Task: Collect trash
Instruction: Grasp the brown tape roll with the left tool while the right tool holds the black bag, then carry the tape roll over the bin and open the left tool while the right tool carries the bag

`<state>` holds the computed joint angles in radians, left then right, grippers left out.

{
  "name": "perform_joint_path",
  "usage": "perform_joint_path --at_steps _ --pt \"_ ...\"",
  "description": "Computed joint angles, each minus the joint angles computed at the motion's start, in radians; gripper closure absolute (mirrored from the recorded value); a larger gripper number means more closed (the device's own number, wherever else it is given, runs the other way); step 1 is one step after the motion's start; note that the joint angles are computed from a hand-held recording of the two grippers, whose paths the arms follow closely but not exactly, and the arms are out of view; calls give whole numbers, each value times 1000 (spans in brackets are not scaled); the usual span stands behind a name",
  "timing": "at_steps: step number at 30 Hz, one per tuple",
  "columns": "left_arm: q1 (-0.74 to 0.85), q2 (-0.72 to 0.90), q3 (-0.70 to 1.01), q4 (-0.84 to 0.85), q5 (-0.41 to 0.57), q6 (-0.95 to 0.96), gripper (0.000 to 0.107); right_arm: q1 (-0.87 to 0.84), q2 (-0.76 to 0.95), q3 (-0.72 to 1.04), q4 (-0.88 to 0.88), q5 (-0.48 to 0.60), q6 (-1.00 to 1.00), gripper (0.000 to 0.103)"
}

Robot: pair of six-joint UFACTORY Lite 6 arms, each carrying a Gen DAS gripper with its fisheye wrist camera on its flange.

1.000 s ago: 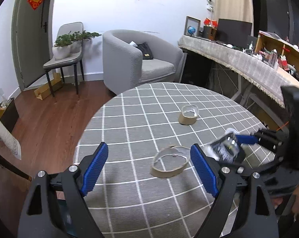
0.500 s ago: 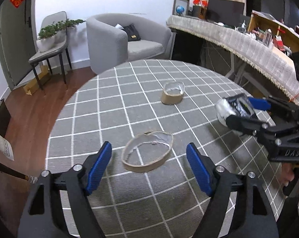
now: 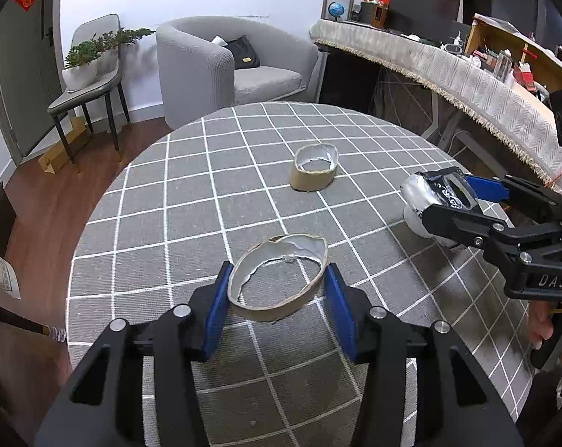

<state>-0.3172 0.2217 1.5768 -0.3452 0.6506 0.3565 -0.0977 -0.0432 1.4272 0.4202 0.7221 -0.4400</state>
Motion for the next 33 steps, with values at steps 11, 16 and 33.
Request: perform_joint_path --at_steps 11,16,33 --pt "102 -79 -55 -57 -6 14 54 121 45 48 -103 -24 130 28" --pt "161 -119 -100 -82 7 51 54 197 84 105 -151 -25 209 28" --pt "471 -206 -168 -225 144 303 54 501 285 374 -369 4 497 28"
